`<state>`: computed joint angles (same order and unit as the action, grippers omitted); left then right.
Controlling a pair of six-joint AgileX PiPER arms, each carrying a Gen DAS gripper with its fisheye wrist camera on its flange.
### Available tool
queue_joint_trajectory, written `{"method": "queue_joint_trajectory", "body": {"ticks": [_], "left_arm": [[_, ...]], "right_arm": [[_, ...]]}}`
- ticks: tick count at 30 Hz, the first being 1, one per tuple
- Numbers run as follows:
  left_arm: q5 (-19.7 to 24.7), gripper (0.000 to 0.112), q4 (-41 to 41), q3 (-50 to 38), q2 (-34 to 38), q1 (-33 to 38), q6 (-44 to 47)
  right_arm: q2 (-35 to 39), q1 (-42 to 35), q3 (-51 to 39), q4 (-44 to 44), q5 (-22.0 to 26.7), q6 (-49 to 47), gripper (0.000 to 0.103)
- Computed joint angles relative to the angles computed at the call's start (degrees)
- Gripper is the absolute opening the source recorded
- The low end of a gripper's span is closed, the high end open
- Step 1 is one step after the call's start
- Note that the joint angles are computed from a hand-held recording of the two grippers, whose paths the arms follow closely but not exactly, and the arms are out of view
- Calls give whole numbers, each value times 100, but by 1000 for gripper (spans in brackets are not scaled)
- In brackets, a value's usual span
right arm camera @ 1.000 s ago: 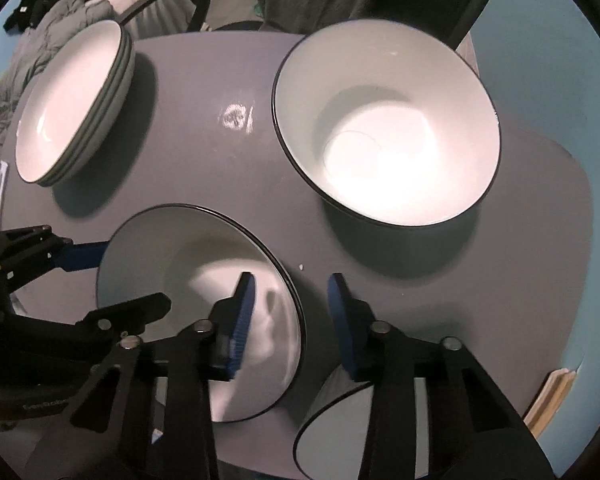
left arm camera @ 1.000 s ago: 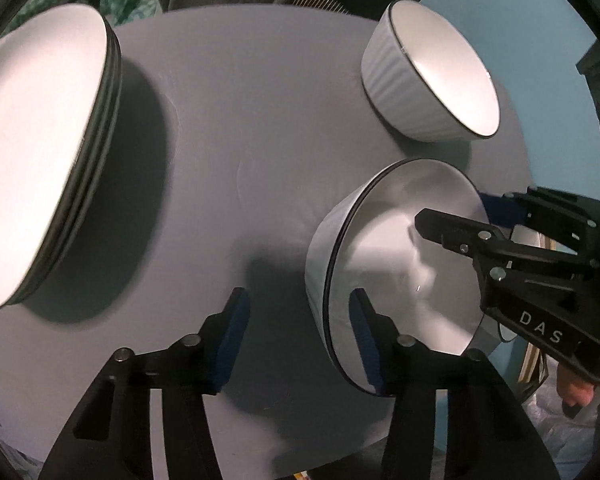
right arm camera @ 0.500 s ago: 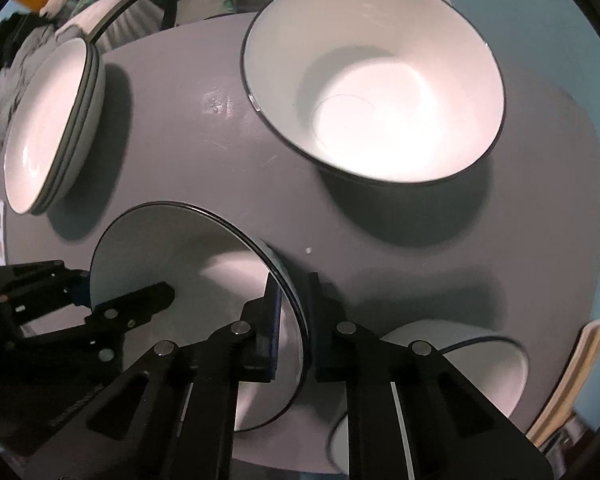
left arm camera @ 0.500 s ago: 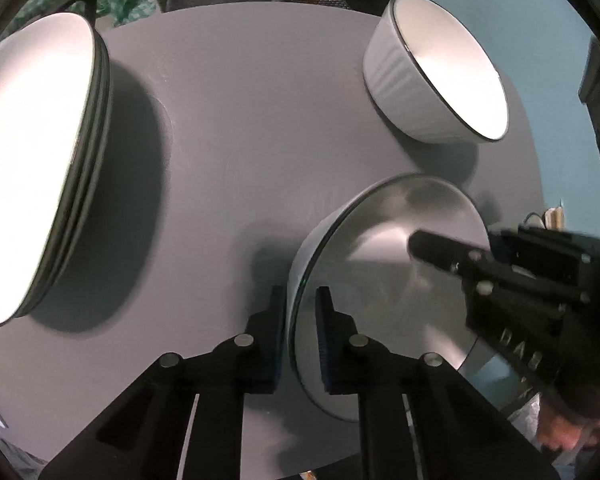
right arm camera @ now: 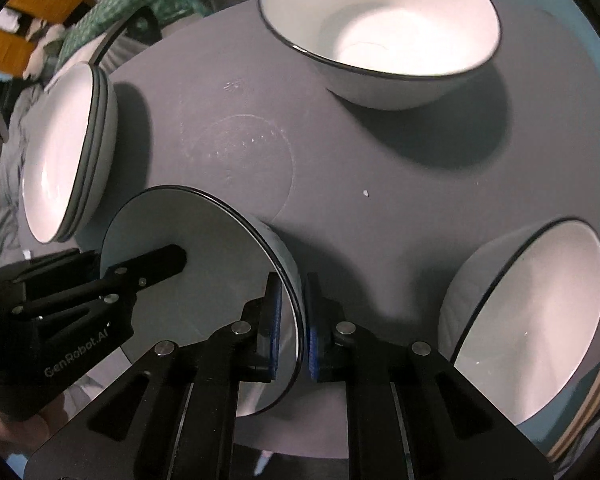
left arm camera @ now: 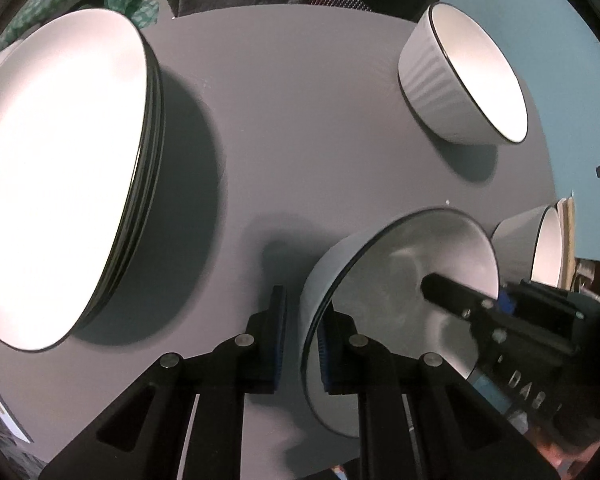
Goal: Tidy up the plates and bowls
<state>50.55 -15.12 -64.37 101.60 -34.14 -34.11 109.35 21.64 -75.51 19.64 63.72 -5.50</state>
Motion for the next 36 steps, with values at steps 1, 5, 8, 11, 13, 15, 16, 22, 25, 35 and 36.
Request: {"method": "queue_joint_trajectory", "body": {"ticks": [1, 5, 8, 11, 13, 15, 16, 22, 25, 35, 36], "left_arm": [[3, 14, -20, 39, -32, -1, 25], [-32, 14, -109, -148, 163, -34, 126], [14, 14, -100, -239, 236, -45, 245], [99, 14, -85, -365, 313, -46, 286], [119, 14, -85, -369, 302, -32, 303], [92, 14, -112, -202, 157, 32, 378], [52, 14, -128, -456, 335, -201, 163], [102, 14, -437, -518, 451, -164, 398], [96, 14, -313, -563, 462, -254, 237], [54, 12, -284, -363, 392, -111, 196], [84, 12, -263, -396, 374, -107, 170]], "right_arm": [[-13, -57, 19, 21, 20, 37, 11], [296, -287, -367, -17, 123, 8, 11], [239, -235, -103, 97, -114, 23, 11], [44, -128, 367, 195, -379, 105, 11], [-78, 96, 501, 198, -465, 357, 11], [-132, 63, 578, 217, -465, 356, 11], [-153, 39, 616, 255, -465, 324, 11], [64, 270, 446, 268, -587, 555, 11], [22, 267, 457, 202, -539, 593, 11], [-155, 191, 541, 95, -519, 507, 8], [-77, 252, 453, 124, -541, 548, 8]]}}
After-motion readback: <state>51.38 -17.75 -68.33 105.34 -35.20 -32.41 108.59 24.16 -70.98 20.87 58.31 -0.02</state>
